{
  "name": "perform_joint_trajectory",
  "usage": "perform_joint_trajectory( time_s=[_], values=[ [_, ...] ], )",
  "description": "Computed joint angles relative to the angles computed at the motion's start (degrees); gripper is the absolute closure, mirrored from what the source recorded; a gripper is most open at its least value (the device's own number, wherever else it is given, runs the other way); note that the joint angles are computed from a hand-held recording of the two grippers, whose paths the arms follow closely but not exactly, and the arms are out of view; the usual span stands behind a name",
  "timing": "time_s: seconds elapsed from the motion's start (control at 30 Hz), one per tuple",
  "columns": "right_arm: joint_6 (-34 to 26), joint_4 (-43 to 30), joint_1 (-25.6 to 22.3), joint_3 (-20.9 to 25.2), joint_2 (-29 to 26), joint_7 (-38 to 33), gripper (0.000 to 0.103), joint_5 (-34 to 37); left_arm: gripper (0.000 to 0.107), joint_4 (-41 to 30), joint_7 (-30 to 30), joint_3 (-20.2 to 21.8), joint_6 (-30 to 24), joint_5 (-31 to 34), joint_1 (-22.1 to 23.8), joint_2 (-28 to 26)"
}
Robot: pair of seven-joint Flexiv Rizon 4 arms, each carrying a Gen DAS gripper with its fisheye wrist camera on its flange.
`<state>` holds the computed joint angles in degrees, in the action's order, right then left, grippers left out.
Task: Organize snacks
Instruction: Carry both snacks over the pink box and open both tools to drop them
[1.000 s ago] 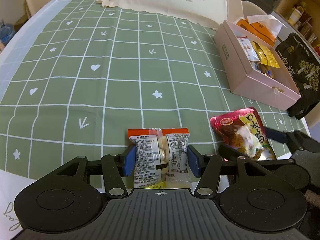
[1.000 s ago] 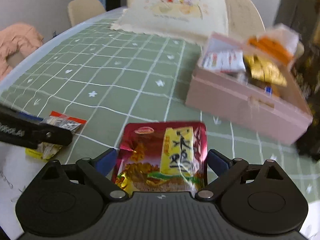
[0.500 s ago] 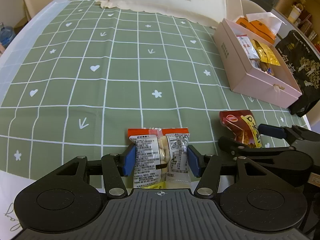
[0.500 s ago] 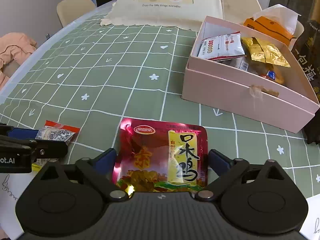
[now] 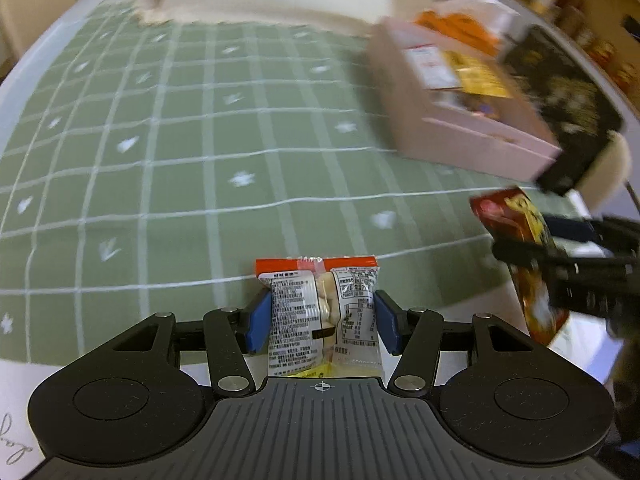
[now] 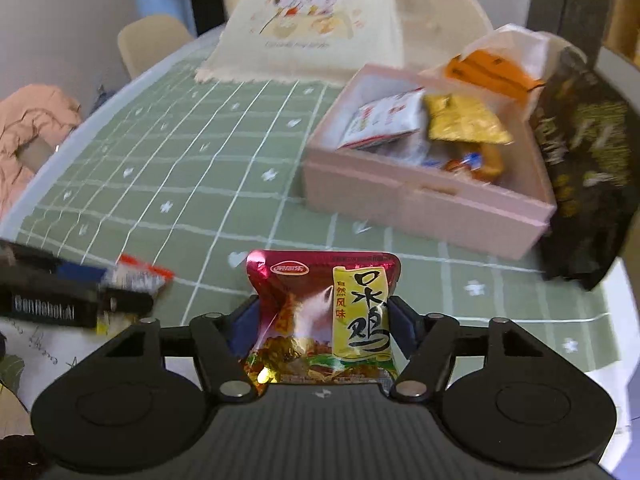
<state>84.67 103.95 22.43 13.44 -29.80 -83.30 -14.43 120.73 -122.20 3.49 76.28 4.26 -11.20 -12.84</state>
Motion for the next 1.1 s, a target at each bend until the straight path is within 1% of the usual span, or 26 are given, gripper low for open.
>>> perform_joint_trajectory(
  time_s=[0.03,0.07,0.1,0.17,0.2,0.27,0.33,0.37,0.4,0.43,0.47,0.5,0.53,0.57,0.6,0.63,0.67,0.7,0.8,0.83,0.9,0.97,1.0,1.03,1.07,1.1],
  values=[
    [0.5,0.2,-0.6,0.2,0.7,0.0,0.037,0.4,0.048,0.3,1.5,-1.1,1.9,-1.2,0.6,0.3],
    [1.2,0.2,-1.7,0.9,1.4,-0.4,0.037,1.1,0.048,0.6,4.5,-2.9,4.8,-3.7,1.8,0.7],
    [2.6,0.2,-3.1,2.0,2.2,-1.1,0.037,1.9,0.048,0.0,6.0,-3.4,7.0,-4.4,2.1,0.9],
    [6.1,-0.2,-5.0,3.1,3.6,-2.1,0.037,2.9,0.048,-5.2,6.1,-0.9,10.5,-1.5,0.4,-0.1],
    [7.9,-0.4,-5.3,2.7,4.3,-2.1,0.037,3.0,0.048,-7.6,7.2,-1.0,12.3,-1.6,0.8,-1.2],
    [11.7,-0.8,-4.0,-0.2,5.4,-0.9,0.037,2.6,0.047,-13.1,13.4,-5.3,15.6,-5.5,4.4,-4.7],
    [14.4,-1.1,-1.1,-5.1,6.2,1.4,0.037,2.1,0.047,-19.6,16.8,-7.1,16.1,-7.3,5.5,-9.5],
    [15.6,-0.9,1.6,-8.9,6.6,2.8,0.037,2.1,0.047,-23.9,17.9,-10.2,14.0,-8.0,7.9,-12.7],
    [16.8,-0.4,4.5,-12.9,7.0,4.1,0.037,2.2,0.047,-27.3,22.0,-13.2,11.0,-11.8,9.5,-15.8],
    [17.6,0.1,7.3,-16.5,7.3,5.0,0.037,2.5,0.046,-30.2,26.6,-14.4,6.7,-15.8,9.6,-18.5],
    [18.2,0.7,9.9,-19.9,7.6,5.7,0.037,3.0,0.046,-34.9,28.0,-13.7,0.2,-16.2,9.0,-21.9],
    [18.6,1.2,12.0,-22.6,7.8,6.2,0.037,3.5,0.05,-38.4,26.6,-11.1,-2.8,-14.7,7.2,-24.7],
    [18.9,1.7,13.7,-24.8,7.9,6.4,0.037,3.9,0.051,-40.1,22.8,-10.1,-2.9,-10.9,6.7,-26.2],
    [19.1,2.2,15.3,-26.9,7.9,6.4,0.036,4.4,0.051,-39.9,20.4,-11.0,0.4,-9.5,7.3,-27.1],
    [19.1,2.6,16.7,-28.7,8.0,6.4,0.036,4.8,0.051,-37.8,19.1,-13.8,6.5,-10.5,9.2,-27.5],
    [18.6,2.3,16.8,-29.2,7.6,6.4,0.036,4.9,0.051,-34.8,21.0,-15.6,12.6,-15.1,9.9,-27.3],
    [17.6,1.9,16.2,-28.8,7.3,6.6,0.036,4.7,0.051,-32.7,23.1,-15.7,17.2,-20.0,9.1,-27.0],
    [16.4,0.6,14.3,-26.9,6.6,7.1,0.036,4.2,0.051,-31.4,22.2,-13.8,20.1,-21.2,7.8,-26.3],
    [14.4,-4.1,6.7,-17.9,3.8,8.1,0.036,1.9,0.051,-27.2,19.5,-3.4,23.5,-21.4,0.7,-22.9],
    [13.9,-6.4,4.5,-15.1,2.3,8.5,0.036,1.2,0.051,-25.3,19.0,-0.2,23.9,-21.6,-1.7,-21.7],
    [12.7,-11.9,1.3,-10.1,-1.2,9.2,0.036,0.1,0.051,-22.0,18.5,4.6,23.6,-22.1,-5.4,-19.6],
    [14.1,-18.7,-0.6,-6.2,-6.6,9.9,0.026,-0.5,0.051,-18.9,18.3,8.5,22.2,-22.0,-8.7,-17.9],
    [13.1,-22.5,0.1,-6.7,-9.2,10.6,0.019,-1.0,0.051,-18.2,17.6,12.6,20.6,-22.0,-12.1,-17.8],
    [10.3,-25.3,1.9,-9.1,-10.8,12.6,0.019,-2.2,0.051,-17.4,16.3,16.7,19.1,-21.7,-15.5,-17.7],
    [6.7,-27.7,3.9,-11.5,-11.9,13.2,0.019,-2.3,0.051,-16.6,13.1,19.3,17.4,-19.1,-17.3,-17.4],
    [4.7,-28.5,5.1,-13.1,-12.5,14.0,0.019,-3.2,0.051,-14.4,13.4,20.0,17.8,-20.3,-18.7,-16.7]
  ],
)
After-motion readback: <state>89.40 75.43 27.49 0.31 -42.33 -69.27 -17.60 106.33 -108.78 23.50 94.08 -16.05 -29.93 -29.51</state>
